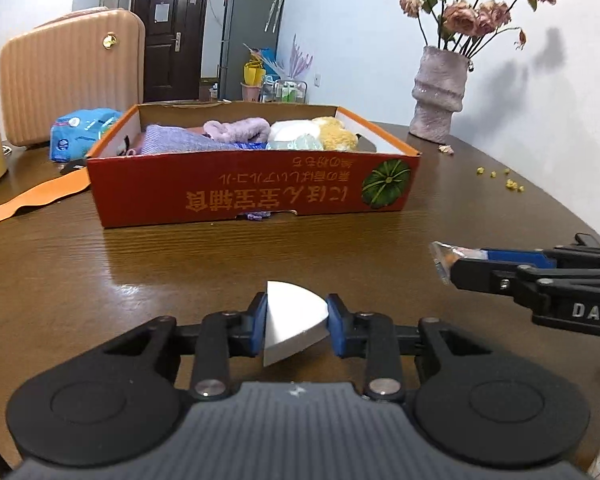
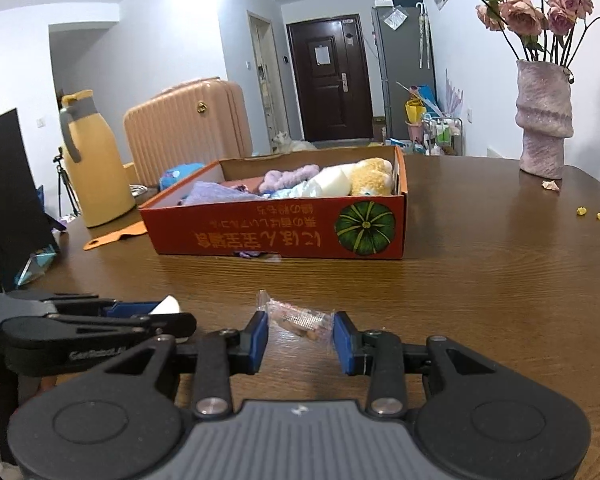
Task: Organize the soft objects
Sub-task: 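Grasp the triangular sponge with the left gripper while the right grasps the snack packet, then carry both items into the box and open both grippers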
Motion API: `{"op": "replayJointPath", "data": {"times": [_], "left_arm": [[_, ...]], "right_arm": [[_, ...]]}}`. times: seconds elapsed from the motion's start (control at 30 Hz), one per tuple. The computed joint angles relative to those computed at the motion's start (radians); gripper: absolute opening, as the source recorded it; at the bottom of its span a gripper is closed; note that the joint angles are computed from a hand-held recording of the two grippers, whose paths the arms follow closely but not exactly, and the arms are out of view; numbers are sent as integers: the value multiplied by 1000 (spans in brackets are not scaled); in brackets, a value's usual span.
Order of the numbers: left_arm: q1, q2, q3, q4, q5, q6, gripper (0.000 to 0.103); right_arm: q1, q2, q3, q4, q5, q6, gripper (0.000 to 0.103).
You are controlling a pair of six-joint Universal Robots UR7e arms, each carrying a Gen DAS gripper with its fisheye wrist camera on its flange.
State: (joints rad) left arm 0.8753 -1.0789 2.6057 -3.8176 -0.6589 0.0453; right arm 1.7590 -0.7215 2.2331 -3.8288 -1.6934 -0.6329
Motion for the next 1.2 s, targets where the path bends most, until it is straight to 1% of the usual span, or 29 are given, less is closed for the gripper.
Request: {"op": "replayJointPath", "data": {"times": [0.1, 0.17, 0.27, 0.3, 0.33, 0.4, 0.43, 0.47, 0.5, 0.57, 0.67, 0.73, 0.77, 0.8, 0.87, 0.9, 0.93, 0.97, 1.03, 1.07, 1.1, 1.17, 1.2], "left_arm": [[-27, -38, 17, 1, 19, 2, 31], [-18, -103, -8, 13, -5, 46, 32], [24, -177, -109, 33, -41, 169, 33], [55, -194, -160, 70, -68, 203, 33], [90, -210, -214, 136, -96, 211, 33], [166, -219, -342, 306, -141, 178, 33], [197, -201, -414, 379, -134, 166, 33], [224, -173, -484, 434, -121, 178, 33], [244, -143, -540, 465, -109, 203, 33], [281, -97, -637, 549, -98, 205, 34], [323, -55, -718, 618, -97, 196, 36], [349, -43, -740, 642, -119, 204, 45], [359, -41, -743, 640, -131, 203, 58], [369, -41, -739, 628, -140, 207, 68], [385, -46, -731, 600, -172, 234, 76], [390, -47, -729, 583, -182, 239, 76], [400, -60, -726, 592, -213, 235, 76], [407, -69, -727, 604, -237, 226, 76], [412, -85, -723, 612, -264, 210, 76], [410, -88, -718, 600, -263, 212, 78], [405, -84, -716, 576, -245, 224, 82], [395, -80, -710, 532, -221, 249, 83], [394, -85, -710, 544, -222, 243, 83]], "right_arm": [[-2, -9, 21, -5, 22, 5, 35], [3, -17, 21, 1, 31, 5, 35], [23, -36, -7, 34, 56, -10, 35], [31, -42, -28, 56, 72, -13, 35], [40, -43, -54, 77, 84, -17, 35], [63, -34, -135, 139, 93, -30, 35], [73, -24, -183, 177, 96, -35, 35], [82, -10, -235, 219, 96, -34, 35], [91, 9, -300, 276, 93, -31, 35], [106, 59, -432, 383, 76, -12, 35], [117, 156, -641, 550, 41, 27, 35], [122, 226, -773, 651, 8, 55, 35], [125, 269, -840, 688, -15, 74, 35], [127, 301, -889, 711, -32, 80, 35], [132, 363, -982, 766, -54, 81, 36], [134, 390, -1026, 795, -57, 77, 40], [137, 411, -1053, 808, -63, 77, 46], [139, 430, -1078, 816, -67, 75, 48], [134, 446, -1103, 839, -42, 89, 48], [132, 447, -1105, 846, -30, 104, 48], [131, 448, -1105, 841, -28, 114, 48], [132, 447, -1102, 826, -42, 109, 48], [133, 444, -1098, 820, -52, 104, 49]]}}
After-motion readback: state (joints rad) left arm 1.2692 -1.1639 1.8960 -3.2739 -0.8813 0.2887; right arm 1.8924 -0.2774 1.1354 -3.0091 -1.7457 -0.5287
